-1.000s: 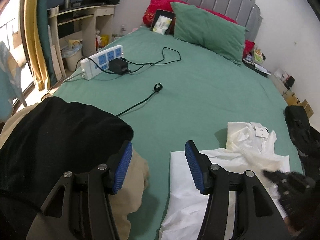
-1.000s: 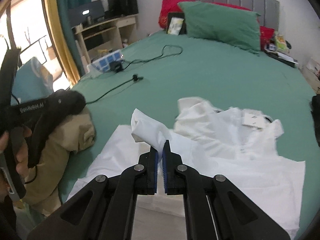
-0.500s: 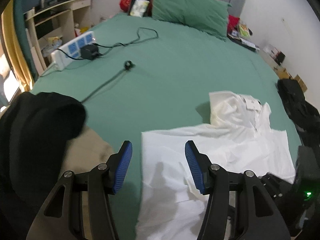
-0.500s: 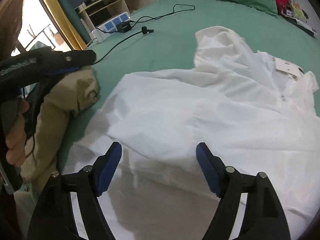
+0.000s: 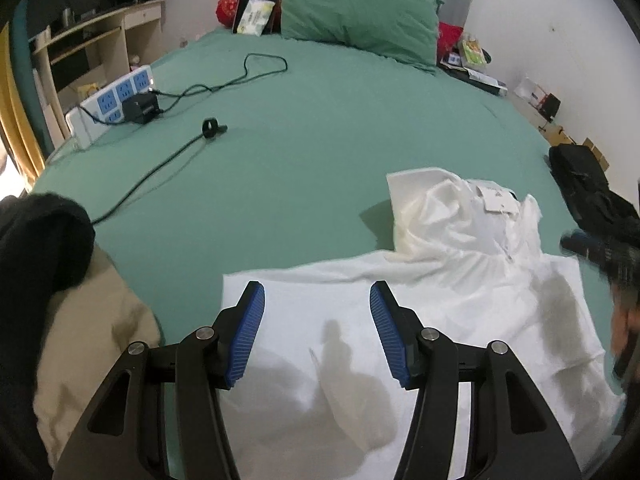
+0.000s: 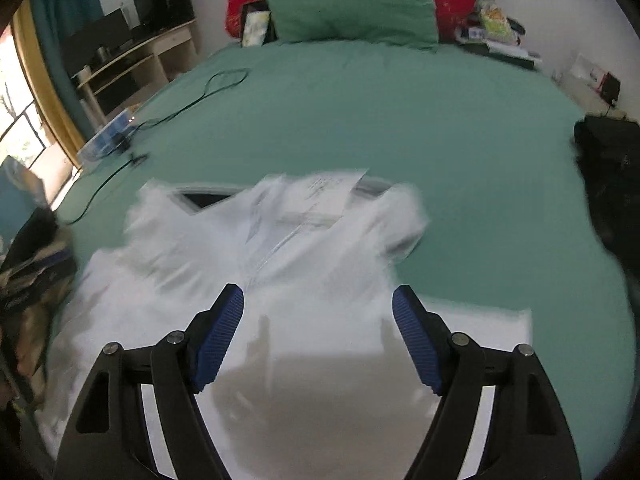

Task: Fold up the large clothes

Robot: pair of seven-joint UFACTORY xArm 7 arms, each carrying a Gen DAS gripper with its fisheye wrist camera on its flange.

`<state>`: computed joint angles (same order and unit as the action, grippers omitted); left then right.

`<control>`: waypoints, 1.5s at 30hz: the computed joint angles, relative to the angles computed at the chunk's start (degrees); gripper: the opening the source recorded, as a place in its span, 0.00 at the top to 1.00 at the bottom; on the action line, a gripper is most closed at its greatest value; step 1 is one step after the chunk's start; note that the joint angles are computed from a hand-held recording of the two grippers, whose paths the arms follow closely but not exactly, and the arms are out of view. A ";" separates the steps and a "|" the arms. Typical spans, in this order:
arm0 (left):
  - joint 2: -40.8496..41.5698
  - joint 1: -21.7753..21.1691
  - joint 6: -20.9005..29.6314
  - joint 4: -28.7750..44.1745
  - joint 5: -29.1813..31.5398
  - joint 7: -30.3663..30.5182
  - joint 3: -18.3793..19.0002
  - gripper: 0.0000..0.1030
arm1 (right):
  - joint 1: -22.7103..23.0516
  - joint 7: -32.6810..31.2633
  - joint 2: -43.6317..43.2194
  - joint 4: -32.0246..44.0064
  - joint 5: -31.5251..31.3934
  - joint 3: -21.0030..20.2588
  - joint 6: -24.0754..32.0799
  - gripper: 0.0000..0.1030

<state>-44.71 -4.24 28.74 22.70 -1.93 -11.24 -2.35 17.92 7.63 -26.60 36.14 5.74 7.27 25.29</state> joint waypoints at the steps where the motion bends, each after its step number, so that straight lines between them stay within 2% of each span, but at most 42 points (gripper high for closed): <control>1: 0.79 0.81 -0.98 0.27 0.72 -0.22 -0.50 0.43 | -0.46 -2.11 2.67 2.15 -0.75 -1.19 -0.59 0.25; 3: 3.37 3.68 -3.43 1.29 3.69 -0.27 -1.80 0.43 | -0.98 -6.80 8.46 7.22 -1.28 -3.11 -1.28 0.25; 6: 5.77 7.16 -5.23 1.82 7.43 -0.64 -2.91 0.43 | -0.35 -16.41 15.86 14.68 3.34 -5.84 0.90 0.25; 9: 6.86 9.98 -4.76 2.02 9.66 -2.60 -3.93 0.43 | -1.79 -27.27 21.75 20.41 2.57 -5.24 3.81 0.25; 12: 6.92 7.70 -3.88 2.09 8.32 -1.09 -1.02 0.43 | -3.94 -32.72 28.14 27.36 3.09 -3.71 10.99 0.26; 14: 6.59 7.92 -3.62 1.98 8.71 -0.83 -1.17 0.43 | -5.26 -38.67 31.00 31.16 5.71 -2.51 17.35 0.26; 16: 6.19 7.89 -3.38 1.77 8.73 -0.81 -1.24 0.43 | -5.57 -44.63 31.85 31.96 4.23 -1.28 20.65 0.26; 18: 6.11 7.39 -2.90 1.73 8.17 -0.63 -0.86 0.43 | -5.58 -45.94 32.83 32.88 4.38 -0.59 24.29 0.26; 20: 6.07 7.34 -2.81 1.52 8.11 -0.69 -1.06 0.43 | -4.95 -44.81 32.23 31.48 2.49 -0.19 22.72 0.27; 23: 6.06 6.94 -1.83 1.76 7.99 -0.56 -1.16 0.43 | -4.55 -43.93 32.05 31.84 2.48 0.18 24.37 0.34; 24: 5.54 6.38 -1.66 1.75 7.46 -0.37 -0.77 0.43 | -4.32 -43.80 31.86 31.83 1.97 0.30 24.81 0.38; 25: 5.18 6.06 -1.75 1.67 7.15 -0.15 -0.51 0.43 | -3.94 -43.69 31.52 31.80 0.94 0.48 25.29 0.48; 27: 4.40 5.89 -1.99 1.59 7.04 0.03 -0.67 0.43 | -3.17 -43.65 30.55 31.20 -0.86 0.84 24.88 0.61; 28: 4.21 5.94 -2.15 1.47 7.07 0.01 -0.83 0.43 | -2.67 -43.01 29.71 30.40 -1.95 1.06 24.24 0.71; 29: 4.23 6.03 -2.18 1.43 7.09 -0.03 -0.92 0.44 | -3.87 -42.58 28.78 29.35 -3.24 3.07 22.85 0.75; 31: 4.54 6.05 -2.02 1.46 6.84 -0.12 -0.79 0.44 | -12.43 -41.64 26.05 25.94 -6.99 13.47 18.18 0.83; 33: 4.33 6.26 -2.03 1.35 6.64 -0.38 -0.70 0.43 | -22.73 -38.22 21.91 20.29 -14.25 25.46 8.90 0.84; 34: 4.30 6.40 -2.16 1.42 6.63 -0.43 -0.63 0.43 | -27.91 -35.19 18.77 16.71 -20.24 31.46 2.90 0.84; 37: 3.04 6.81 -3.06 1.18 6.47 -1.01 -0.62 0.43 | -45.70 -18.51 8.19 9.38 -38.23 48.56 -12.49 0.84; 38: 2.70 6.93 -3.43 1.12 6.39 -1.15 -0.54 0.43 | -50.94 -12.52 2.43 7.08 -43.15 52.76 -17.59 0.84; 39: 2.31 7.04 -3.60 1.07 6.28 -1.34 -0.52 0.43 | -53.78 -6.52 -2.77 5.57 -46.93 55.31 -21.07 0.84; 41: 2.00 6.76 -3.29 1.13 5.96 -1.34 -0.38 0.43 | -53.19 5.47 -8.44 3.41 -54.90 55.57 -22.60 0.84; 43: 1.96 6.27 -2.82 1.19 5.61 -0.87 -0.03 0.43 | -45.57 13.62 -6.80 1.56 -62.94 51.22 -18.38 0.79; 45: 1.76 6.01 -2.23 1.13 5.44 -0.46 0.08 0.43 | -33.85 13.32 -2.43 -0.71 -62.62 41.95 -13.90 0.78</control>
<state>-42.95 1.78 26.51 23.83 3.51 -11.70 -2.27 -15.93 20.95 -29.03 35.43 -56.88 49.21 11.40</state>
